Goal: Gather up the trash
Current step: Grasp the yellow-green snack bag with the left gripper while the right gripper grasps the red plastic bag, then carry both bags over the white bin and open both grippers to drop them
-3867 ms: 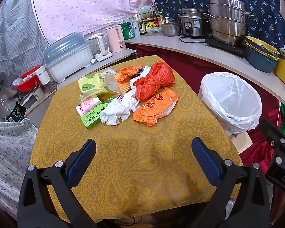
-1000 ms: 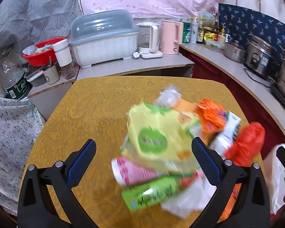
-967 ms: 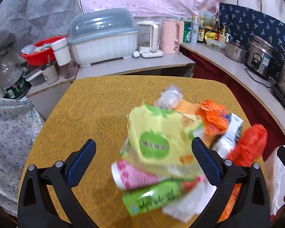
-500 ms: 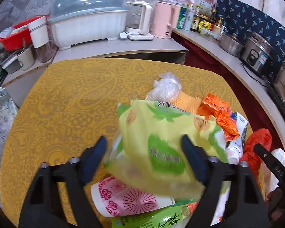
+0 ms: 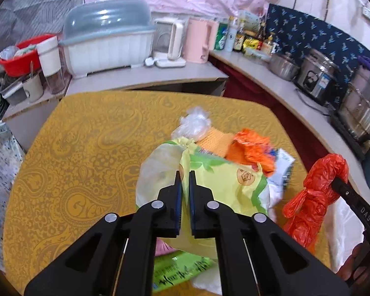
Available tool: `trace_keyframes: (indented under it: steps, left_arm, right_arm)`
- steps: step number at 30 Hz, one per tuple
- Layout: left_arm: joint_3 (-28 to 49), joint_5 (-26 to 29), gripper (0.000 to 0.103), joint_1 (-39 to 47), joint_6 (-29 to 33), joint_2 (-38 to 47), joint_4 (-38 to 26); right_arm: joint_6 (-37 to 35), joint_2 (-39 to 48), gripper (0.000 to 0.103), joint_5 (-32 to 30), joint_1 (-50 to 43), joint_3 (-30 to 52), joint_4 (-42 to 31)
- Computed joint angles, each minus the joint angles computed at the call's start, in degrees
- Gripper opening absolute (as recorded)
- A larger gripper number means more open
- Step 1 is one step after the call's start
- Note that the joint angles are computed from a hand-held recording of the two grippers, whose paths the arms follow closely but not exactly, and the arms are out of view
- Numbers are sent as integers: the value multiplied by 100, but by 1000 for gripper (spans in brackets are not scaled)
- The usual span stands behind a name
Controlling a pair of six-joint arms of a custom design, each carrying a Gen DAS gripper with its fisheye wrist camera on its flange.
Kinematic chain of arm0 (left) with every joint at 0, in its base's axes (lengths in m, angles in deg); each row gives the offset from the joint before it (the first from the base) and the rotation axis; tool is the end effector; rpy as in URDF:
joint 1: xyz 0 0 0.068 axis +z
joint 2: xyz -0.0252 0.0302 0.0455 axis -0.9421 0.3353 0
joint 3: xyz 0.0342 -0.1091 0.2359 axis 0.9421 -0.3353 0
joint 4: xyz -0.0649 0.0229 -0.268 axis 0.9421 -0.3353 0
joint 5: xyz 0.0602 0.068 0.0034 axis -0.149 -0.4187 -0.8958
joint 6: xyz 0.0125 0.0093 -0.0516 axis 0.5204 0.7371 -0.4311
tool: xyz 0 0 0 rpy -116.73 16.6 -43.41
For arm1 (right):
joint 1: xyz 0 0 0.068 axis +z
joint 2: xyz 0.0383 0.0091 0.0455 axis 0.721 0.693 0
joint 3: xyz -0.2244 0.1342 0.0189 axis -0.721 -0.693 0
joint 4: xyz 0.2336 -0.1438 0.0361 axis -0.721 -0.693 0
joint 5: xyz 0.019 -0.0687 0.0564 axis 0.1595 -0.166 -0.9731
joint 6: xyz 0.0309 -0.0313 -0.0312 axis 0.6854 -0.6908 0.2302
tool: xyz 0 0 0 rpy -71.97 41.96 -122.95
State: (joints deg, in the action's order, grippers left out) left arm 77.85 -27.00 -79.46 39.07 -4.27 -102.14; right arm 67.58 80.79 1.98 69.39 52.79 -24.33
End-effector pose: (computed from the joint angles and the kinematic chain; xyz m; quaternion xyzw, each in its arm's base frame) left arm 0.2499 -0.0318 0.2263 -0.1741 0.9070 -0.0101 0.3833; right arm 0.3079 0.1316 0.2037 -0.0122 0.9026 0.1548 0.4016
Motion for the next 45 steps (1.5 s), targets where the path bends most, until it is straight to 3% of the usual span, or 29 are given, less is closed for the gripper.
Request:
trace_keyframes:
  steps: [9, 13, 18, 25, 32, 45]
  left_arm:
    - [775, -933, 4, -1535, -422, -749, -1015]
    - [1305, -1480, 5, -2563, -673, -452, -1196]
    - [1955, -1922, 5, -3617, -904, 295, -1110]
    - [2854, -1836, 5, -4468, -959, 1642, -592]
    - [3864, -1620, 5, -4822, -882, 3053, -308]
    - [4868, -1011, 9, -4621, -789, 4632, -192]
  right_arm:
    - [-252, -1957, 19, -6, -571, -381, -710]
    - [-453, -2831, 19, -231, -1296, -491, -1185]
    - [-766, -3508, 19, -1114, -2828, -653, -1700]
    - [-1420, -3488, 20, -2240, -4808, -955, -1843]
    - [-1890, -2848, 20, -2774, -5998, -1199, -1478]
    - [-1975, -1729, 22, -2776, -6269, -1353, -662]
